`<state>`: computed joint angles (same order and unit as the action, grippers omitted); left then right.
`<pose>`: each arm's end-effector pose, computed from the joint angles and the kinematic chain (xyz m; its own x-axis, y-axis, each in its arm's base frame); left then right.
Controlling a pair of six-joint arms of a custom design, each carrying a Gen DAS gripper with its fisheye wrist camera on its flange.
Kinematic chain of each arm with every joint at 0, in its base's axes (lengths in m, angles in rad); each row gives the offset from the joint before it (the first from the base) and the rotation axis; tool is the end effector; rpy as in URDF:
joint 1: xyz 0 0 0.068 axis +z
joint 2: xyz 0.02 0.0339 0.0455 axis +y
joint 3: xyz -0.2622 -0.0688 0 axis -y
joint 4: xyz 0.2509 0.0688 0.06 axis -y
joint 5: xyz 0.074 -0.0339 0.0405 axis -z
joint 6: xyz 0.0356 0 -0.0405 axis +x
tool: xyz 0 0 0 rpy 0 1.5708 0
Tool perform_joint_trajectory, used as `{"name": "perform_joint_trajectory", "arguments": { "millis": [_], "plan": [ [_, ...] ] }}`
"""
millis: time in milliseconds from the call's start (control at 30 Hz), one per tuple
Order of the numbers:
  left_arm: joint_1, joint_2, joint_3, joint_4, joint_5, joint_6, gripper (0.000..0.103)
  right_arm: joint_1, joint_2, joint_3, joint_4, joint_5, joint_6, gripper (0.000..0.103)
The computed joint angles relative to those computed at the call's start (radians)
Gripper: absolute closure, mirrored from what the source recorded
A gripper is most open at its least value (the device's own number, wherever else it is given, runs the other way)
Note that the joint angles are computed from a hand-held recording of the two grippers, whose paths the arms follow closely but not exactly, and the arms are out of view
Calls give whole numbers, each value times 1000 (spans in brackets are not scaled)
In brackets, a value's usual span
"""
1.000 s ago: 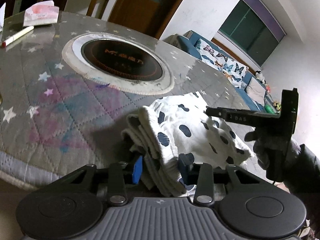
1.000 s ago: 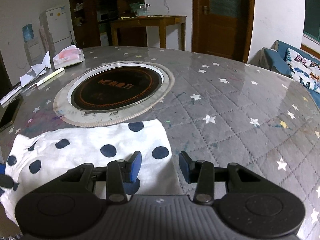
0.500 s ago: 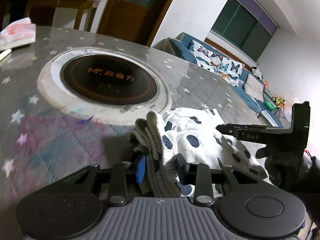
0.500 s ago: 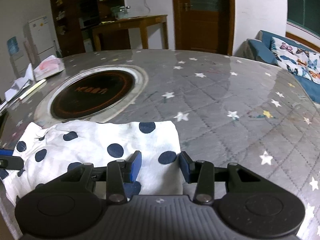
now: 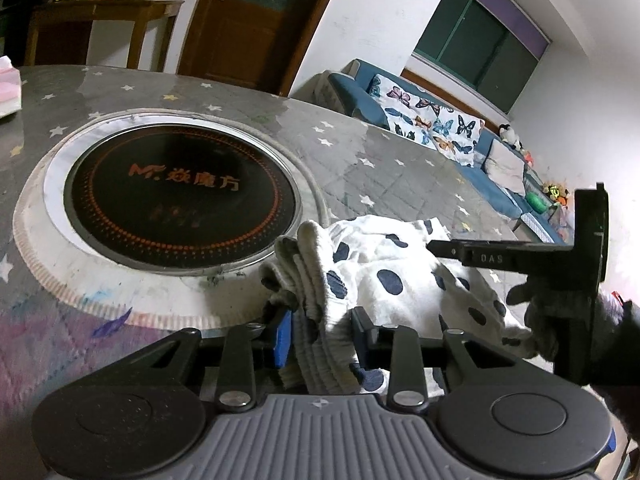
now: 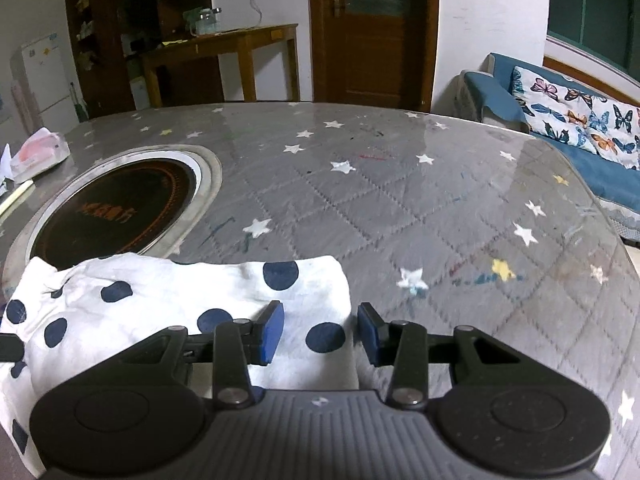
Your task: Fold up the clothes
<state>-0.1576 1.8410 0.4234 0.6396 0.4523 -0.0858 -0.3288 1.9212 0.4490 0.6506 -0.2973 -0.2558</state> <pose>0.2574 -0.0567 0.0530 -0.7291 0.0378 -0.6834 0.3876 0.8458 -0.3666 0.2570 -0.0767 0.0369 -0.7008 -0.0165 -0.7132 -0.0593 0.9976 0.0352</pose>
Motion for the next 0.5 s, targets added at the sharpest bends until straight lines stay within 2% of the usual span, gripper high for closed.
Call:
{"name": "perform_joint_trajectory", "arguments": {
  "millis": [100,233,367,500],
  "plan": [
    [13,-31,-24,-4,14,13,65,2,-17,2,-5,6,-10,62],
    [29,-97,-65,3,29,21,60,-7,-124,-76,3,-31,-33,61],
    [12,-121,-58,5,6,10,59,7,-256,-169,-33,-93,-64,56],
    [-23,-103,-32,7,-31,-2,59,62,-381,-292,-40,-154,-91,56]
  ]
}}
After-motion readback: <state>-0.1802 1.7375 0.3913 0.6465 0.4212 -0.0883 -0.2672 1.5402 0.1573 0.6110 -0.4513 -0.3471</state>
